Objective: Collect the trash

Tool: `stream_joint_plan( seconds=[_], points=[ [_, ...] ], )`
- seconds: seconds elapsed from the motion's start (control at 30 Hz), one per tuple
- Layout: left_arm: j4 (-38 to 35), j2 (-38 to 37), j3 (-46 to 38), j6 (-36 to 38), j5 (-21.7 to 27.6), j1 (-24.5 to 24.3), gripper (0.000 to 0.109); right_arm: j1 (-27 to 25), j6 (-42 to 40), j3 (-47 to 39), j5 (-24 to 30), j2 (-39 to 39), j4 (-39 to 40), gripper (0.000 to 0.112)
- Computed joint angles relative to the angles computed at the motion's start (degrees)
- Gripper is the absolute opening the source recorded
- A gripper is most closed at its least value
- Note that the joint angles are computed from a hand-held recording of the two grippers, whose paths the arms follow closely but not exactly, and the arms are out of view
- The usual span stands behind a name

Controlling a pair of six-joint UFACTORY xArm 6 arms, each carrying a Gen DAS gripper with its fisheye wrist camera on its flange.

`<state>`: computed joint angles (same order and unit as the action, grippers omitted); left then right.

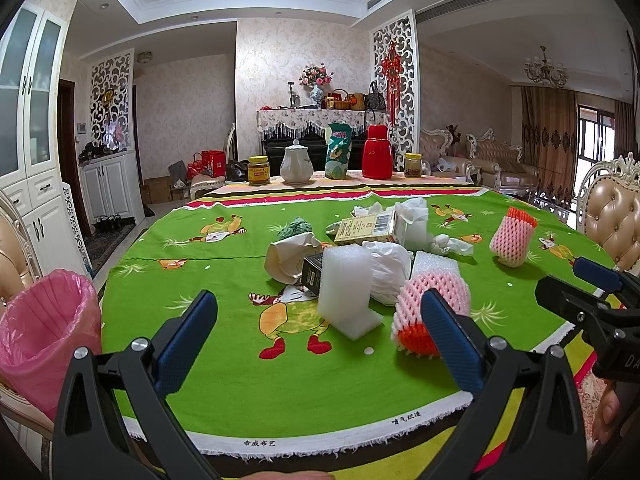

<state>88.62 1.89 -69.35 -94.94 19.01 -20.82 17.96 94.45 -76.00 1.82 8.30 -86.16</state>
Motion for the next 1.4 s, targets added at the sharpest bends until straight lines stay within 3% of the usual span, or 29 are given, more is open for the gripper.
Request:
stream_joint_plan(
  seconds=[0.37, 0.67, 0.9, 1.03, 1.2, 1.4],
  points=[
    [-0.26, -0.29, 0.64, -0.02, -0.47, 0.38, 0.099, 1.04, -2.31, -0.03, 0.21, 0.85, 2.88, 0.096],
    [-0.37, -1.20, 2.65, -0.71, -2.34, 3.03, 0.099, 2.32, -16.32, -1.02, 0.52, 3.72, 17.65, 0.096],
    [0.01, -0.93, 3.28, -0.85, -2.23, 4.49, 0.099, 4.00, -30.76, -2.01, 2.39, 6.50, 33.61, 0.096],
    [-0.01, -0.77, 3.71, -1.40, 0.66, 5.01, 0.099, 5.95, -41.13, -4.29, 6.63, 9.03, 45.10, 0.096],
    [1.54, -0.80, 4.18, -4.49, 1.12, 7.08, 0.099, 7.09, -48.46, -8.88, 10.71, 12.69, 53.63, 0.096],
    [-7.94, 1.12, 3.82, 3.60, -8.09, 12.02, 0.098, 7.76, -54.60, -17.93, 18.57, 18.44, 62.57, 0.096]
  ],
)
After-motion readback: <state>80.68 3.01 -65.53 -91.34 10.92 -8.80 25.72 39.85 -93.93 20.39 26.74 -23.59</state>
